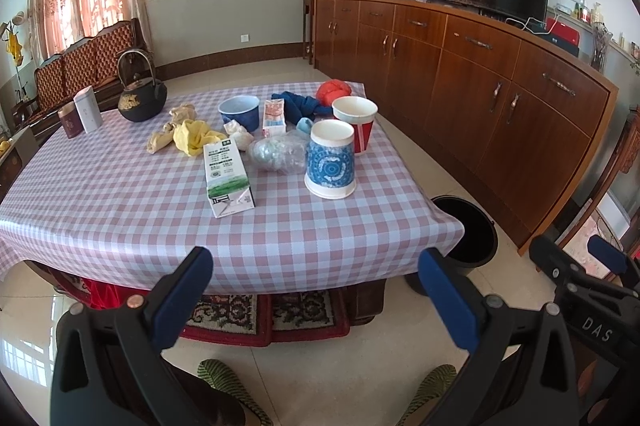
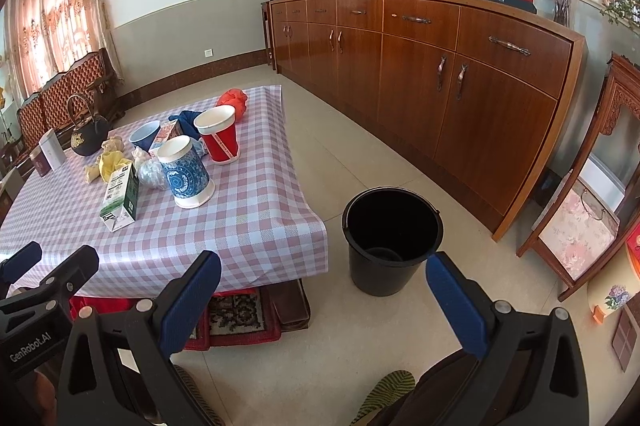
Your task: Collect trash
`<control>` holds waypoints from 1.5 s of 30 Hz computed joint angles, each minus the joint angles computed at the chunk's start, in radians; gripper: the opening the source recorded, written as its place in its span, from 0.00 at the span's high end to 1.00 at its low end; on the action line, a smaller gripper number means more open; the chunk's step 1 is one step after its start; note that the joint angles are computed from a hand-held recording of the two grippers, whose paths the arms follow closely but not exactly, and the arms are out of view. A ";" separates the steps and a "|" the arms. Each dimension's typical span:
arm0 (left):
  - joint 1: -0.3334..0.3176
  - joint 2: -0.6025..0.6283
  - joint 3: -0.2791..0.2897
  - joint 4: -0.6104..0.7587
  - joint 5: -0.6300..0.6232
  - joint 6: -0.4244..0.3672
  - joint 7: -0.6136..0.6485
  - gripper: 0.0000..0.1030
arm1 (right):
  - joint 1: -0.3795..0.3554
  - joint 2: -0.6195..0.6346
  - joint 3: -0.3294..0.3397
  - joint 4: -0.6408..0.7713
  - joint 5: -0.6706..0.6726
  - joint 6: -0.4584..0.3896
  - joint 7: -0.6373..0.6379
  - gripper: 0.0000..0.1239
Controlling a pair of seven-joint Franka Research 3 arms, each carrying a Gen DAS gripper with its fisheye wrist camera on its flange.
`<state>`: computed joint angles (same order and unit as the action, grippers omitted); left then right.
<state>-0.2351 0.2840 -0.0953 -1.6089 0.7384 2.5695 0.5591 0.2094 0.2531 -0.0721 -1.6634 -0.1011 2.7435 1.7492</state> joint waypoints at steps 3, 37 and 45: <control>-0.003 -0.004 0.003 -0.003 0.014 0.006 -0.015 0.00 | 0.000 0.000 0.000 -0.002 0.002 0.005 -0.001 0.17; 0.003 -0.011 0.005 -0.013 0.046 0.017 -0.055 0.00 | 0.000 -0.009 0.002 -0.016 0.002 0.023 0.003 0.17; 0.005 -0.018 0.008 -0.023 0.053 0.019 -0.065 0.00 | 0.003 -0.006 0.001 -0.012 0.003 0.022 -0.002 0.17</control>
